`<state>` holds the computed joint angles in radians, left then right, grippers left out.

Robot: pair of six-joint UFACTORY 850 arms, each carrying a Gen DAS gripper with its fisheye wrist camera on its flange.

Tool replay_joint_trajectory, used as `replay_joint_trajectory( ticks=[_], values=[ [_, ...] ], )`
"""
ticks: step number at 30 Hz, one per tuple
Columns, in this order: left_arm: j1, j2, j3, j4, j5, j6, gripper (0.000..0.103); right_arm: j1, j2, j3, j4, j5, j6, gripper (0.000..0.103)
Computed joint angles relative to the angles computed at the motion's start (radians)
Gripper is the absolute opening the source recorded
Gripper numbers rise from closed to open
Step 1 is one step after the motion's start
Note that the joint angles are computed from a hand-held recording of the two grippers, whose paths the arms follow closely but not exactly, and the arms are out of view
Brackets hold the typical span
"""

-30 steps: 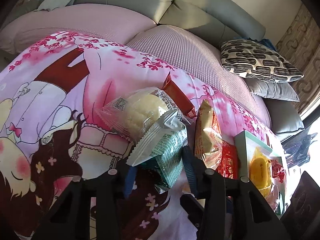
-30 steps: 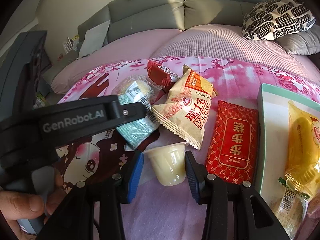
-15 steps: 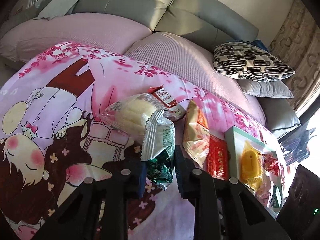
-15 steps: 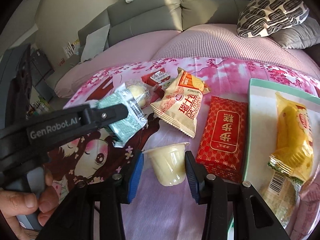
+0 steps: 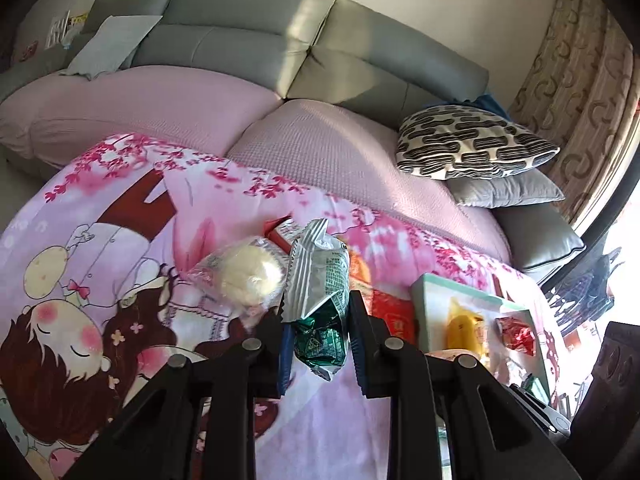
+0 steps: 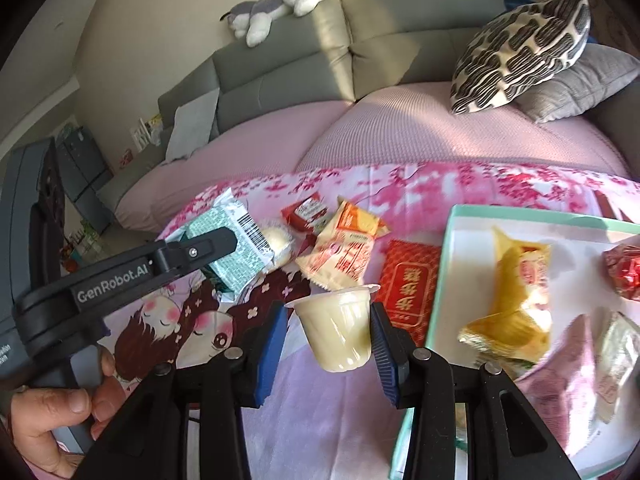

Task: Organize snacks
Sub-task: 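Carry the green-and-silver packet and pudding cup over the tray with both tools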

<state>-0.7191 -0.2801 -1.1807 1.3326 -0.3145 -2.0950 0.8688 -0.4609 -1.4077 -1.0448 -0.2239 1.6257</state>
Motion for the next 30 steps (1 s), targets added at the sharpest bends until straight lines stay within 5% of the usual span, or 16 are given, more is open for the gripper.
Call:
replay_joint_trajectory(
  ticks=[6,20,30],
  values=[
    [-0.029,-0.030,-0.054,0.034,0.021,0.008,0.026,-0.019,0.075,0.079,-0.241,-0.051,0.275,0.044],
    [-0.116,-0.158,-0.237,0.012,0.063,0.170,0.026,-0.112,0.257,0.306,-0.320,-0.187,0.547,0.044],
    [-0.161,-0.279,-0.412,-0.357,0.089,0.632,0.026,-0.162,0.344,0.415,-0.300,-0.258,0.632,0.044]
  ],
)
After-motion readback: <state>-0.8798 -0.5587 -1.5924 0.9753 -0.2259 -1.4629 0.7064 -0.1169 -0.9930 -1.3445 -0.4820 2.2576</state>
